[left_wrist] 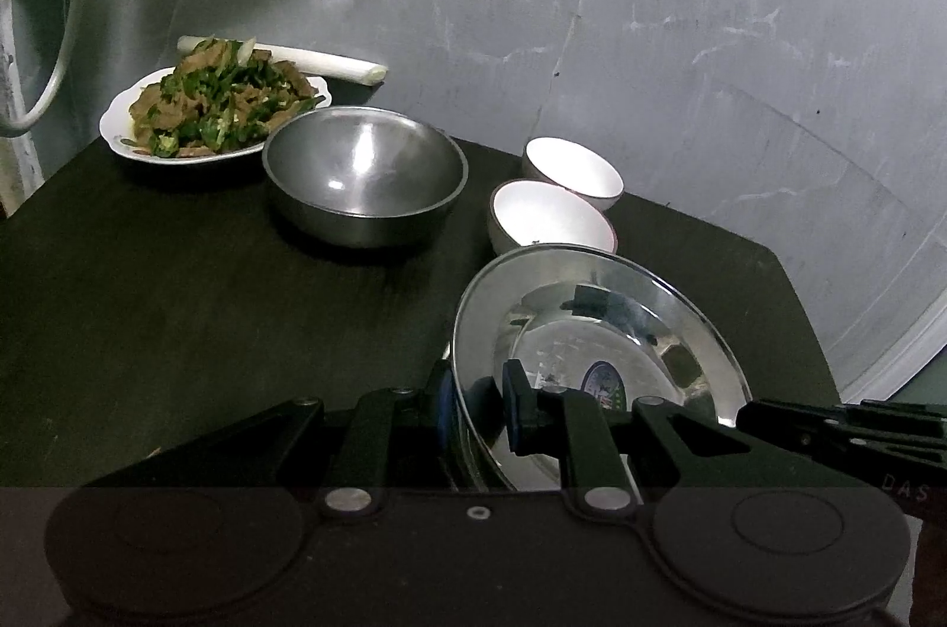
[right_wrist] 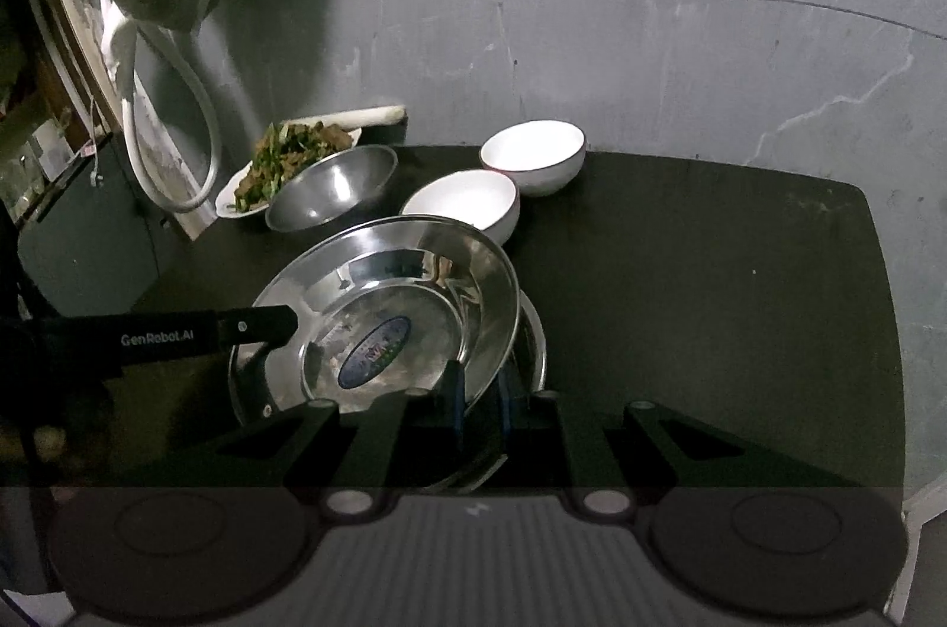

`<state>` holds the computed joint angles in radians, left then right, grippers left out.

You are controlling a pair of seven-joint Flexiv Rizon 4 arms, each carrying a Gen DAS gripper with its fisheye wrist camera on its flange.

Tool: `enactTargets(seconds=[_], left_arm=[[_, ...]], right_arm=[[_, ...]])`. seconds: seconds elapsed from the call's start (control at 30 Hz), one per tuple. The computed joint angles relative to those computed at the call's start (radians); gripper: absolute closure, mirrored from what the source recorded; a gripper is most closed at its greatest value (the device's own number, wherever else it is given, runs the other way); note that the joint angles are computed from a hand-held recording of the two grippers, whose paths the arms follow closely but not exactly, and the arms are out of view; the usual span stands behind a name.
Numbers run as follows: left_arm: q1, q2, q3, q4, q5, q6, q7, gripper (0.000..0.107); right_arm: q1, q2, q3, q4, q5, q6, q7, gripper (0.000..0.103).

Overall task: Organize plates and bowls
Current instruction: 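Lower the labeled plate onto the stack and open the left tool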

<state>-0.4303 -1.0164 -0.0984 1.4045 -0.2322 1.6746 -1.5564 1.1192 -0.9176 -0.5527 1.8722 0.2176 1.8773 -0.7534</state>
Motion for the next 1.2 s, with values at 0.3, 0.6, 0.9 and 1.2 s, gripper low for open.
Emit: enactTargets(seconds=[0.3, 0.6, 0.9, 1.2], left_arm=[[-0.027, -0.001, 0.041, -0.008, 0.004, -0.025, -0.011, 0.089], [-0.032, -0.006, 0.043, -0.018, 0.020, -0.038, 0.002, 0.090], [-0.020, 0.007, 0.038, 0.002, 0.018, -0.061, -0.018, 0.073], [-0.011, 0.023, 0.043, 0.040, 0.002, -0.003, -0.055, 0.026]], right_arm=[[-0.014, 0.007, 0.010, -0.004, -0.041, -0.033, 0.005, 0.090], [-0.050, 0.012, 0.061, -0.036, -0.096, -0.023, -0.070, 0.094], [-0.055, 0.012, 0.069, -0.045, -0.091, -0.029, -0.071, 0.090], [-0.038, -0.002, 0.048, -0.061, -0.083, -0.033, -0.057, 0.062]])
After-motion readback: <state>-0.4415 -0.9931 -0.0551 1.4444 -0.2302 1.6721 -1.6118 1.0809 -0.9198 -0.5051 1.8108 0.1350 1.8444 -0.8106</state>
